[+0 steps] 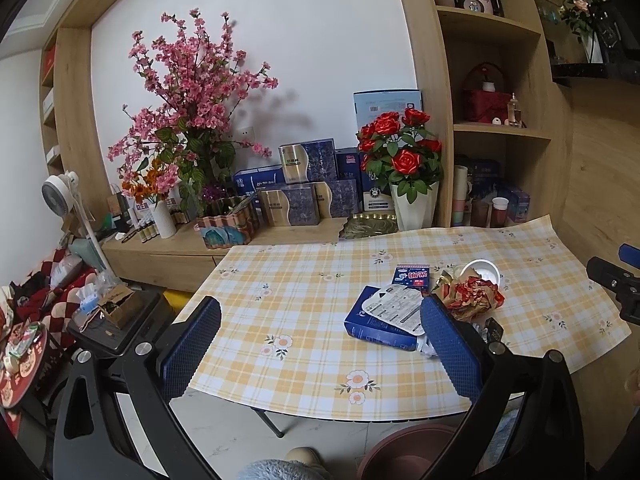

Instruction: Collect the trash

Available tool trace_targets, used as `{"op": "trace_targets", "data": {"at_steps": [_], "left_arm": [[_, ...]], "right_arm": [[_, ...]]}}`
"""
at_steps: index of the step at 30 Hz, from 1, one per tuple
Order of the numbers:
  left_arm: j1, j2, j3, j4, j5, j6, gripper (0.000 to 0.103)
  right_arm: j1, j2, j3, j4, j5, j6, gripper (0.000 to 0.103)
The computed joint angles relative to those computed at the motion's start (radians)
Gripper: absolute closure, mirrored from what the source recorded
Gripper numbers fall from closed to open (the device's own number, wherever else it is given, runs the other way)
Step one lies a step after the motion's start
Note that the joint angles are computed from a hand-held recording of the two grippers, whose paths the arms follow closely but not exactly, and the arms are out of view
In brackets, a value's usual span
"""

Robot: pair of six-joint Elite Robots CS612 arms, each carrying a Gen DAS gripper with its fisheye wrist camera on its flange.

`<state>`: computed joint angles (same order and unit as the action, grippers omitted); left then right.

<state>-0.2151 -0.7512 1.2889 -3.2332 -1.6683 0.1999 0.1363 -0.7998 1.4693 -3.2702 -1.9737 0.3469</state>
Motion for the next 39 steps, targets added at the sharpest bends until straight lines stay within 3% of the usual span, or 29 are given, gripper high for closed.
{"op": "trace_targets", "data": {"at_steps": [10,21,28,33,36,39], "left_arm": [[0.002,0.002,-0.001,0.017,-0.037,0.002,0.005],[-0.004,0.019,-0.022,0.035,-0.007,0.001,0.005],[-0.003,0.04,-0.054,0.111,-0.067,0.003,0.005],[-0.01,0.071,-0.089,0.152,-0.084,0.004,0.005],[-0.014,0.098,-0.118,0.172,-0.115,0.011,0.005],[-0.021,0.127,-0.157,0.233,-0.151,0.027,0.005]], "right_arm": [[-0.002,0.002,0.0,0.002,0.006,0.006,0.006],[-0.008,0.008,-0.006,0.017,0.01,0.012,0.006],[-0.025,0.018,-0.002,-0.016,0.062,0.032,0.006],[-0.06,0.026,0.012,-0.04,0.183,0.099,0.005],[-0.063,0.042,-0.001,-0.025,0.152,0.096,0.005],[-0.077,0.057,-0.014,0.002,0.183,0.1,0.005]]}}
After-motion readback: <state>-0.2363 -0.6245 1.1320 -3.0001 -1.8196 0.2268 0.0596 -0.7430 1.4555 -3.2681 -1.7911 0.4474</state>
